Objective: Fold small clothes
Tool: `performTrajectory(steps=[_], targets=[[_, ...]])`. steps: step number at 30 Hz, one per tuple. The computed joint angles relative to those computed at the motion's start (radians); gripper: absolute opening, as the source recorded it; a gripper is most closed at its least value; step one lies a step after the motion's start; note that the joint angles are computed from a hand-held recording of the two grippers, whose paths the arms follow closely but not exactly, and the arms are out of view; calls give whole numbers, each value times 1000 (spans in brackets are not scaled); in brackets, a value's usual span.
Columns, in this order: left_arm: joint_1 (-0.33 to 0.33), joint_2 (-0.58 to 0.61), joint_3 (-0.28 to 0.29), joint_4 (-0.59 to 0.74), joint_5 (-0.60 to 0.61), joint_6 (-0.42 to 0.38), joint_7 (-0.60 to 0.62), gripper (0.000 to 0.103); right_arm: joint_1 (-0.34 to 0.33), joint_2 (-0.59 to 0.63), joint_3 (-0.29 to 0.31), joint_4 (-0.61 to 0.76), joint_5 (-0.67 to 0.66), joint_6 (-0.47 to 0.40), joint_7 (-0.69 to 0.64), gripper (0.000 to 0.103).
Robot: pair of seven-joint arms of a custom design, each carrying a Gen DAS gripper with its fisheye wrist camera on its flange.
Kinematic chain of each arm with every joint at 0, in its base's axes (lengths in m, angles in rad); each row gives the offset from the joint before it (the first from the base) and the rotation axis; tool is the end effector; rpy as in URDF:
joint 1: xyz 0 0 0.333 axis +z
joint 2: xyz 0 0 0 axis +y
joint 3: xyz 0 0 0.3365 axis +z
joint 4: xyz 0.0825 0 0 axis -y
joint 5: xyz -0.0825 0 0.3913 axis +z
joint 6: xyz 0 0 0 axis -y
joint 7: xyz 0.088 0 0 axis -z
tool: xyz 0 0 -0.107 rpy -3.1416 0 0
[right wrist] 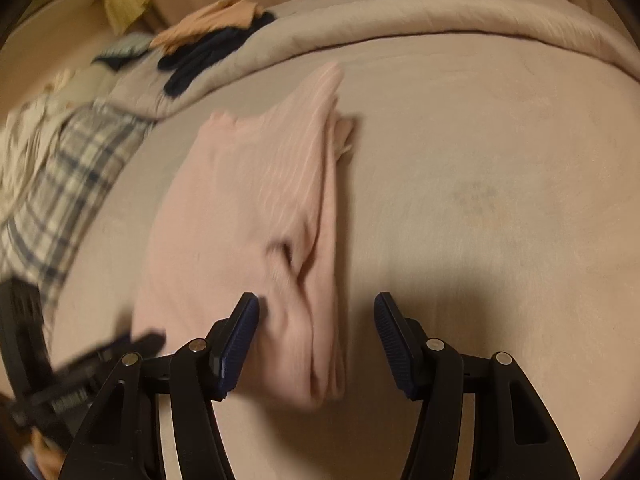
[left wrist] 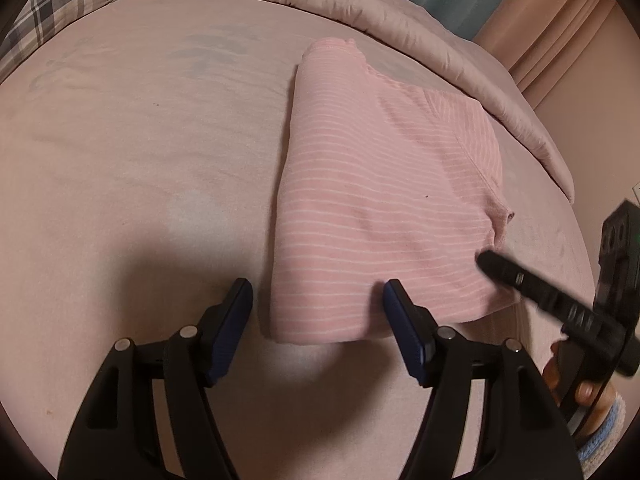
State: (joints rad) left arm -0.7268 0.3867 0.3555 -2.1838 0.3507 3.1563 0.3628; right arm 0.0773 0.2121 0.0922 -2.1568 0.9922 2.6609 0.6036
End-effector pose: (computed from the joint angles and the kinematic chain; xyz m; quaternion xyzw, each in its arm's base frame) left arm 0.5557 -0.2603 0.2952 -0.7989 0.5188 -0.2848 0.1068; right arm 0.5853 0.0746 0.3359 -0.7631 0.5651 -0.0072 0.3135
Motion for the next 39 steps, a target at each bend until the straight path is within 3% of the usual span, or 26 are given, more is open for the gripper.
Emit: performTrajectory(steps=[5, 19, 25, 31, 33, 35, 39], targets=[[-19, 2, 16, 3, 9, -9, -12, 70, 18, -13, 2, -31, -57, 61, -38, 60], [-30, -23, 20, -10, 86, -38, -89, 70, 26, -26, 2, -52, -128, 81, 15, 60], [-92, -57, 80, -35, 207, -56, -222, 70, 27, -70, 3, -89, -111, 76, 5, 60], [-153, -105, 137, -51, 356, -117, -394, 77, 42, -120, -13, -121, -68, 56, -48, 60], [-168, -127, 151, -59, 419, -135, -465, 84, 51, -136, -18, -131, -50, 58, -67, 60], [-190, -148, 171, -64, 502, -152, -545, 86, 60, -150, -25, -140, -39, 57, -78, 68], [-182, -189, 146, -73, 586, -200, -614, 90, 70, -174, -41, -155, 2, 44, -117, 70]])
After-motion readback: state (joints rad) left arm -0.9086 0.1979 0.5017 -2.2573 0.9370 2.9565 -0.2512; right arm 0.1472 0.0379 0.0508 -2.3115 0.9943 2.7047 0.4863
